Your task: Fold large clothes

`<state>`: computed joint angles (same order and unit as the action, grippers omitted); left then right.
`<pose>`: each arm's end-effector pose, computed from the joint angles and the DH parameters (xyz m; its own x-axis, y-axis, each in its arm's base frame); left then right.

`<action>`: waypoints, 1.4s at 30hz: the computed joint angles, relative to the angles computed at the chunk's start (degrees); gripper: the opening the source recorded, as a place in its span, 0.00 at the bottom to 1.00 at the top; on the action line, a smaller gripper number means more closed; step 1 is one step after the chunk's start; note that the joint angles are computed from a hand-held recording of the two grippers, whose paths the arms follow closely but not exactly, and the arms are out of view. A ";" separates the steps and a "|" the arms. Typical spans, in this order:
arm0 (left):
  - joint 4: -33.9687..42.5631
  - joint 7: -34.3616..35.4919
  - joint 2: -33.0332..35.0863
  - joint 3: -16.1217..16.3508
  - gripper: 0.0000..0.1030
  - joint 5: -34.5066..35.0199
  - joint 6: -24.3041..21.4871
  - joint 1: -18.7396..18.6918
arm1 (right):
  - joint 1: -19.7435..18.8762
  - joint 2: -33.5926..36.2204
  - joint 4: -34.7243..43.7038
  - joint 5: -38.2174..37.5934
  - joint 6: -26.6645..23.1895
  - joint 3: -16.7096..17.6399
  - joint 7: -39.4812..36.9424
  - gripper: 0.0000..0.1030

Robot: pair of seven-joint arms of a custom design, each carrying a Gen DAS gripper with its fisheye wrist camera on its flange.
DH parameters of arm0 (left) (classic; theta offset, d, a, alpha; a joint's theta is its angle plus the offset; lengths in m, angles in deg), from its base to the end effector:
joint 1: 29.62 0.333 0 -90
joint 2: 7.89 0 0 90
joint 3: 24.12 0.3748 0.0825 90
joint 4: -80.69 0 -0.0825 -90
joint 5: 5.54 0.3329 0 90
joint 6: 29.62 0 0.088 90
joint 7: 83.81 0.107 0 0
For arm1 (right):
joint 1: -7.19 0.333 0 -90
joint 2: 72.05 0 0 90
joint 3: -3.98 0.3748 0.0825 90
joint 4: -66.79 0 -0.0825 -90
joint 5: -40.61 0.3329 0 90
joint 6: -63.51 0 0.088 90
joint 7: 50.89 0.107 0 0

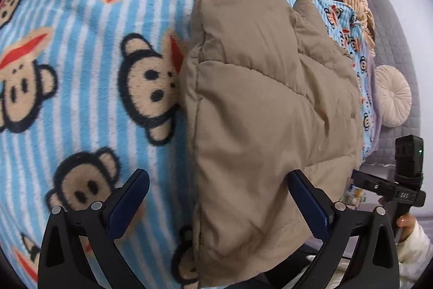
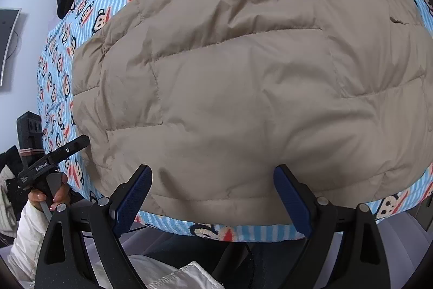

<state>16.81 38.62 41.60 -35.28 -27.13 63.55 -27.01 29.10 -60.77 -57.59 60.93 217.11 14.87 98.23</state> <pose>0.7199 -0.0953 0.3455 -0.4412 -0.6843 0.5806 -0.8270 0.5612 0.0331 0.4803 0.2900 0.4294 -0.6572 -0.6587 -0.3663 -0.7326 0.6725 0.1049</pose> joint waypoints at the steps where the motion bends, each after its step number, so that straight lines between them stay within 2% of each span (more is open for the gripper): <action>1: 1.63 -0.59 1.36 -0.52 1.00 -0.74 -1.21 -0.05 | 0.05 0.13 0.12 -0.17 -0.17 -0.10 0.31 0.90; 4: 4.90 -2.71 4.41 -1.43 1.00 -1.85 -2.90 -1.18 | 0.07 0.72 0.72 -0.68 -0.74 -0.28 1.19 0.90; 8: 4.80 -1.03 5.23 -2.49 0.99 -2.03 -3.61 -2.42 | 0.04 0.31 1.19 -2.13 -1.31 -0.71 1.92 0.90; 9: 3.13 0.53 4.28 -2.41 0.87 -1.44 -2.51 -2.91 | 0.18 -0.14 1.15 -3.20 -1.50 -1.07 2.54 0.90; 10: 2.52 1.52 3.92 -2.53 0.68 -1.35 -2.32 -3.15 | 0.40 -0.60 1.13 -4.58 -1.90 -1.50 3.48 0.90; 11: 3.77 1.36 4.54 -2.95 0.58 -2.07 -4.12 -2.88 | 0.65 -1.15 1.09 -6.32 -2.47 -2.05 4.78 0.90; 12: 5.83 0.11 5.53 -3.36 0.41 -3.26 -6.58 -2.45 | 0.93 -1.78 0.91 -8.39 -3.11 -2.67 6.49 0.90; 13: 6.09 -0.66 5.45 -3.42 0.34 -4.05 -7.09 -2.32 | 1.29 -2.47 0.62 -11.06 -3.72 -3.42 8.81 0.90; 14: 5.39 -0.80 4.63 -3.28 0.32 -4.34 -6.66 -2.33 | 1.58 -2.98 0.50 -13.73 -4.28 -4.02 11.15 0.90; 15: 4.24 -0.70 3.46 -3.12 0.28 -4.52 -6.05 -2.31 | 1.86 -3.65 0.00 -16.74 -4.34 -4.60 13.66 0.85; 17: 2.02 -0.70 1.07 -3.05 0.25 -5.25 -5.07 -2.19 | 1.85 -4.75 -1.72 -21.99 -1.97 -5.36 17.20 0.48; 18: 0.77 -0.67 -0.32 -3.07 0.25 -5.74 -4.58 -2.10 | 1.55 -4.78 -2.14 -23.31 -1.16 -5.40 17.79 0.22; 23: -7.35 -2.74 -8.95 -2.18 0.25 -7.10 0.07 -3.44 | -0.02 -2.61 -3.36 -32.69 4.92 -6.89 19.03 0.18; 27: -13.72 -4.89 -16.13 -2.60 0.25 -9.52 3.44 -4.87 | -3.45 2.58 -4.38 -29.75 14.39 -6.08 14.82 0.18; 29: -15.58 -6.01 -18.91 -2.88 0.25 -9.71 4.61 -6.60 | -5.95 4.69 -5.27 -26.31 18.65 -4.31 12.24 0.18; 33: -16.13 -8.75 -21.52 -3.37 0.25 -6.82 6.78 -11.99 | -14.11 8.05 -8.31 -19.18 27.93 4.03 6.50 0.14; 36: -14.68 -10.31 -21.32 -4.03 0.26 -4.45 6.86 -15.62 | -19.90 9.79 -11.43 -19.37 35.34 9.85 6.77 0.12; 39: -12.51 -10.60 -20.58 -4.60 0.33 -1.85 6.37 -18.69 | -27.13 12.09 -14.39 -22.90 43.09 16.08 10.11 0.10; 41: -9.79 -10.47 -19.41 -5.25 0.44 -1.33 4.26 -19.92 | -34.13 13.48 -16.38 -27.35 47.23 21.73 14.18 0.10; 42: -7.90 -10.51 -18.40 -5.79 0.59 -2.05 2.28 -20.17 | -36.63 13.16 -17.39 -29.10 48.09 23.70 16.41 0.10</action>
